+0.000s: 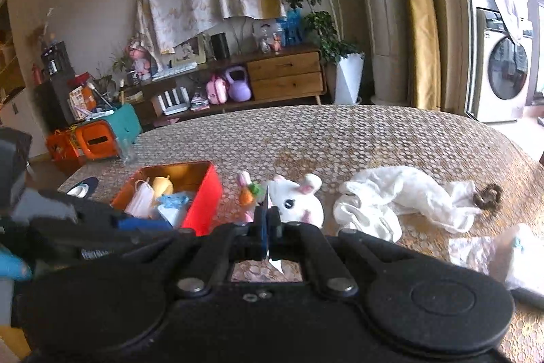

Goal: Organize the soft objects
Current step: 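Lift and carry the tea bag and plastic bag over the tin with both grippers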

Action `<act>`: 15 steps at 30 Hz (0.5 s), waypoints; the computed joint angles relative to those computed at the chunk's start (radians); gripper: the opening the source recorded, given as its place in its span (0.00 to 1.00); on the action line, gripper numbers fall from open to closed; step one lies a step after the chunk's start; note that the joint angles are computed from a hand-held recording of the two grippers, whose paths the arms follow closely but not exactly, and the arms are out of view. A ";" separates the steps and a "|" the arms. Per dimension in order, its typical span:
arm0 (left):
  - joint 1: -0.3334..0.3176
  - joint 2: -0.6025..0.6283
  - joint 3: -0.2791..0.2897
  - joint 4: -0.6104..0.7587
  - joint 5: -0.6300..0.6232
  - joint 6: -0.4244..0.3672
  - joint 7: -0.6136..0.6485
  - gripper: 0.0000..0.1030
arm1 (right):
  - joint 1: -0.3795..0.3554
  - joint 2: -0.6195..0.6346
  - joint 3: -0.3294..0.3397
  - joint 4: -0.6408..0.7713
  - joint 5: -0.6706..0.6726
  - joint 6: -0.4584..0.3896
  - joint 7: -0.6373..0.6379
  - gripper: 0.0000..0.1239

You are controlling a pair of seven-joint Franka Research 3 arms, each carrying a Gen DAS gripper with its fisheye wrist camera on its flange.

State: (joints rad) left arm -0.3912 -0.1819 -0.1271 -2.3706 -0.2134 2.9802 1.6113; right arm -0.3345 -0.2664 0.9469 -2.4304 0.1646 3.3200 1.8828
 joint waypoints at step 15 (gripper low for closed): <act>0.058 0.184 -0.110 0.075 0.122 0.005 -0.058 0.72 | 0.305 0.032 -0.310 -0.087 0.088 0.053 -0.113 0.00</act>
State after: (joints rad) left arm -0.3329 0.0017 -0.2369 -2.2951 -0.0910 2.9851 1.5536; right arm -0.0298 -0.2347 0.6366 -2.5173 0.2530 3.3734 1.7699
